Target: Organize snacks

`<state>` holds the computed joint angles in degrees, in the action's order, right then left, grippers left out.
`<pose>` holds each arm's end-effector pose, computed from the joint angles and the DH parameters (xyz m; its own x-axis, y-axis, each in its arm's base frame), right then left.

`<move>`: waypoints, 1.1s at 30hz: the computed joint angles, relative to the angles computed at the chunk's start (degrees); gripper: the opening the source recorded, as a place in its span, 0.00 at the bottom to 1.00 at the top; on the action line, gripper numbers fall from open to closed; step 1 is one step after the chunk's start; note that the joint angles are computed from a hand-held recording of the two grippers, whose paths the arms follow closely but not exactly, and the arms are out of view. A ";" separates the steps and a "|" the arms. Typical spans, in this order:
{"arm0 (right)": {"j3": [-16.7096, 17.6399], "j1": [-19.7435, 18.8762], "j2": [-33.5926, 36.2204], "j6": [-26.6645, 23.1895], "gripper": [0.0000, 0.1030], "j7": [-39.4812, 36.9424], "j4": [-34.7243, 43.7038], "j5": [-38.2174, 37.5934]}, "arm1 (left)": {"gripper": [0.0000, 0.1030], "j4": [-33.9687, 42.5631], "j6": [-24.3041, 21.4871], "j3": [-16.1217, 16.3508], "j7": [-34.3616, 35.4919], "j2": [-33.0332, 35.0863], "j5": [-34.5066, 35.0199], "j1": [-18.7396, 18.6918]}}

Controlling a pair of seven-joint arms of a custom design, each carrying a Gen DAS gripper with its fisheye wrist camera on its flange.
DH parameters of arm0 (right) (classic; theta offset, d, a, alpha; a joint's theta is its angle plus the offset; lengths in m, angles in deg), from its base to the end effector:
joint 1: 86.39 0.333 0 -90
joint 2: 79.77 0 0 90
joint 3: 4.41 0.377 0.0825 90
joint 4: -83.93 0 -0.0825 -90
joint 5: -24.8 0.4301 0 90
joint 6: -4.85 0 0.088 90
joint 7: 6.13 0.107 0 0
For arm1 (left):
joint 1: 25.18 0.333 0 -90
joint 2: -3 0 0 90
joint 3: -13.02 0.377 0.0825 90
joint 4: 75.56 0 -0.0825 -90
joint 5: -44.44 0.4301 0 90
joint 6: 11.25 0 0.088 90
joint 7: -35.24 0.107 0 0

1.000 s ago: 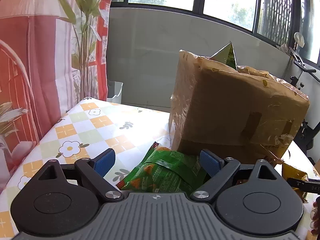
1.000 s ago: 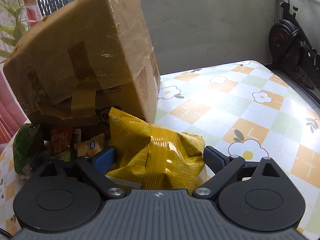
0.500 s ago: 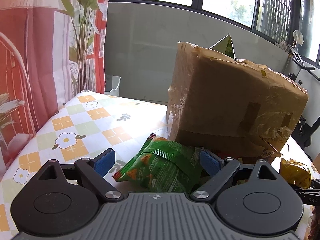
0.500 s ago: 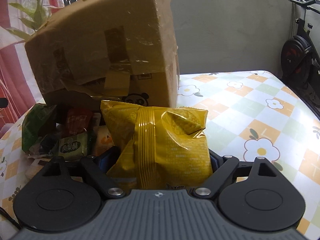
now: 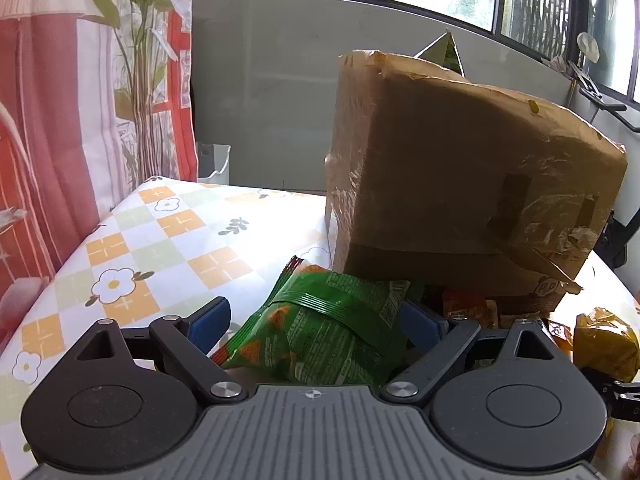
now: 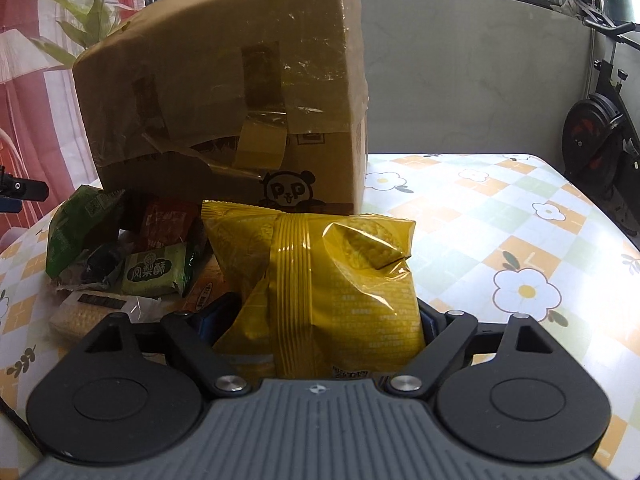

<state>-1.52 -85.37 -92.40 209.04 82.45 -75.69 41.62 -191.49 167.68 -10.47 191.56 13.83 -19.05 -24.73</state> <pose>0.4361 -0.0058 0.4166 -0.1649 -0.9782 -0.1266 -0.5294 0.1961 -0.8254 0.6368 -0.1715 0.4661 -0.4241 -0.9045 0.0450 -0.5500 0.2178 -0.8063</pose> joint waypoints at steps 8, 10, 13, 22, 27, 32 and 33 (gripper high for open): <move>-3.64 1.53 -0.12 -0.42 0.85 4.04 -0.11 -4.97 | 0.90 6.95 -9.53 3.46 -5.20 6.14 13.94 -0.49; -3.27 0.82 -0.45 -1.59 0.85 4.10 0.01 -4.92 | 0.90 8.42 -11.80 3.57 -7.95 7.48 16.48 0.05; -3.59 0.67 -0.47 -2.15 0.85 4.93 0.25 -6.20 | 0.90 10.28 -13.71 0.19 -5.08 9.14 12.25 3.57; -7.03 1.70 -0.26 -2.04 0.85 9.49 0.30 -12.66 | 0.97 12.84 -18.18 -0.25 -0.96 12.09 8.05 4.77; -7.20 1.37 -0.19 -2.06 0.85 10.46 0.36 -13.98 | 1.00 12.45 -15.94 -0.77 1.62 12.55 5.37 4.54; -6.91 1.03 -0.20 -2.03 0.85 10.81 0.33 -14.17 | 1.00 13.46 -17.68 -0.13 0.82 13.23 6.28 4.31; -6.91 1.01 -0.18 -2.01 0.85 10.91 0.34 -14.22 | 1.00 13.97 -18.62 -0.01 0.56 13.61 6.51 4.44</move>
